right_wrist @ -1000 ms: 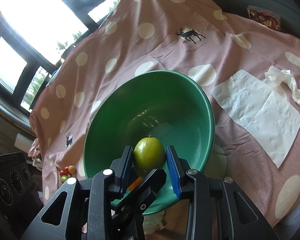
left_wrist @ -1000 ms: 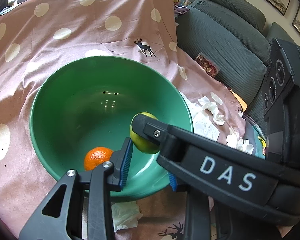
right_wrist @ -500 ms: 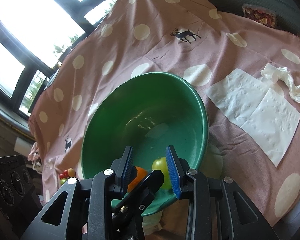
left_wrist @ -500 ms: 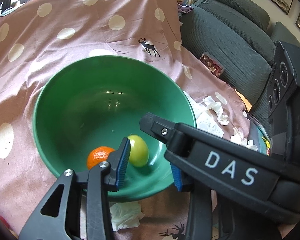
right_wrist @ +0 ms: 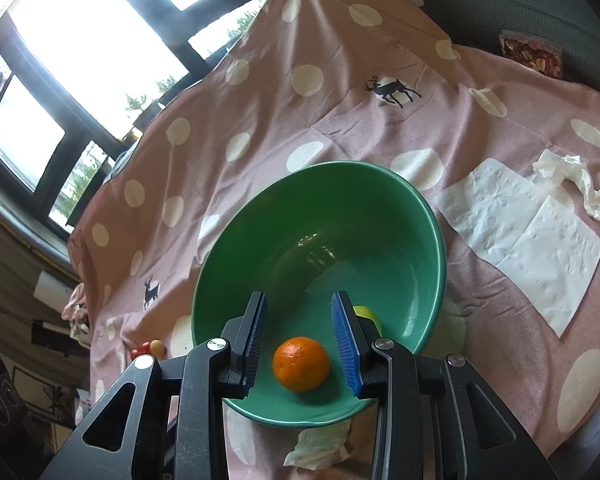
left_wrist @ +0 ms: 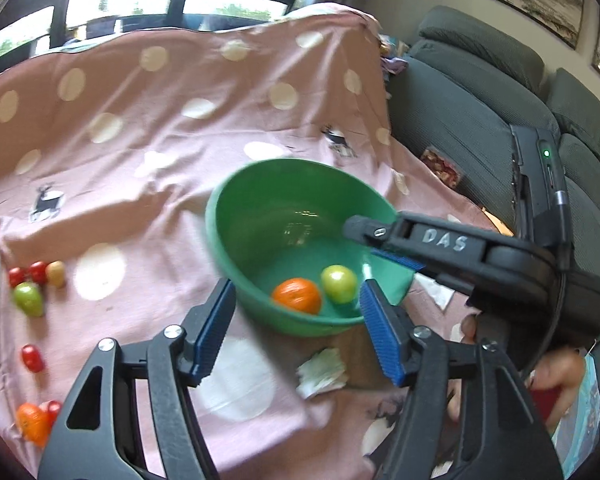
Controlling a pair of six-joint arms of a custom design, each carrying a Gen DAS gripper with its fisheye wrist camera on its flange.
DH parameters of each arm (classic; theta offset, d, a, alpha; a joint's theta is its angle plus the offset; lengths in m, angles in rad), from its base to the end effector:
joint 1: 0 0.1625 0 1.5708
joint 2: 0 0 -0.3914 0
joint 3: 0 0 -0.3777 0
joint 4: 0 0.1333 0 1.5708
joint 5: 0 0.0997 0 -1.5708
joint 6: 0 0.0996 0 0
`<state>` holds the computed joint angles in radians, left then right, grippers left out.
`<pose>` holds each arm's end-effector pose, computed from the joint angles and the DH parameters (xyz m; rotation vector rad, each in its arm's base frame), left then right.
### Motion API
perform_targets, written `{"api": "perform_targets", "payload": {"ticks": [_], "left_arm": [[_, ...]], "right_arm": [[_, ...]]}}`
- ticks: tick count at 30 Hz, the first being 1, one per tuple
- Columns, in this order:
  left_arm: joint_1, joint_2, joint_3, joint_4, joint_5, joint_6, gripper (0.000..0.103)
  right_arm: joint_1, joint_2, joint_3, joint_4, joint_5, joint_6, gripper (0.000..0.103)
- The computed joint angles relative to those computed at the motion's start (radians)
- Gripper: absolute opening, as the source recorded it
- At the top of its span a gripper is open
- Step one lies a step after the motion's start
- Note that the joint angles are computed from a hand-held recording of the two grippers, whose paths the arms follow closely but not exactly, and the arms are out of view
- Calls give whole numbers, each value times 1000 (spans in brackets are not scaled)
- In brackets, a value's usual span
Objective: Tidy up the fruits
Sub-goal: 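Move the open right tool to the green apple on the cloth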
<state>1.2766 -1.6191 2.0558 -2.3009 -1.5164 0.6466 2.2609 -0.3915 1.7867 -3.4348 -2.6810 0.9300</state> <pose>0.0030 -0.4686 0.3273 1.3524 2.6865 -0.4232 0.3757 -0.3858 -0.0545 -0.6128 -2.2405 1.4104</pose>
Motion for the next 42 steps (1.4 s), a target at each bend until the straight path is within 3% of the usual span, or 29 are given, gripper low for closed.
{"api": "perform_targets", "payload": {"ticks": [4, 7, 11, 16, 19, 24, 27, 31, 37, 42], "left_arm": [[65, -21, -21, -96, 39, -20, 73], [155, 0, -74, -128, 10, -41, 74], [219, 53, -151, -182, 60, -155, 74], [284, 96, -226, -251, 24, -246, 82], [284, 121, -237, -299, 111, -295, 82], [317, 151, -298, -272, 113, -314, 84], [337, 169, -328, -286, 146, -348, 89], [344, 197, -363, -283, 217, -394, 89], [349, 206, -382, -265, 223, -456, 89], [340, 210, -378, -280, 265, -465, 89]], "right_arm": [[10, 15, -34, 32, -27, -2, 37], [13, 21, -54, 61, -27, -15, 37], [19, 30, -85, 124, -39, -10, 37], [21, 59, -146, 182, -34, -50, 42], [21, 90, -203, 211, -30, -73, 43], [15, 169, -324, 146, 83, -275, 51], [3, 213, -397, 158, 169, -341, 56], [-23, 258, -502, 306, 279, -334, 56], [-62, 362, -750, 518, 394, -387, 56], [-83, 530, -1096, 774, 358, -458, 56]]}}
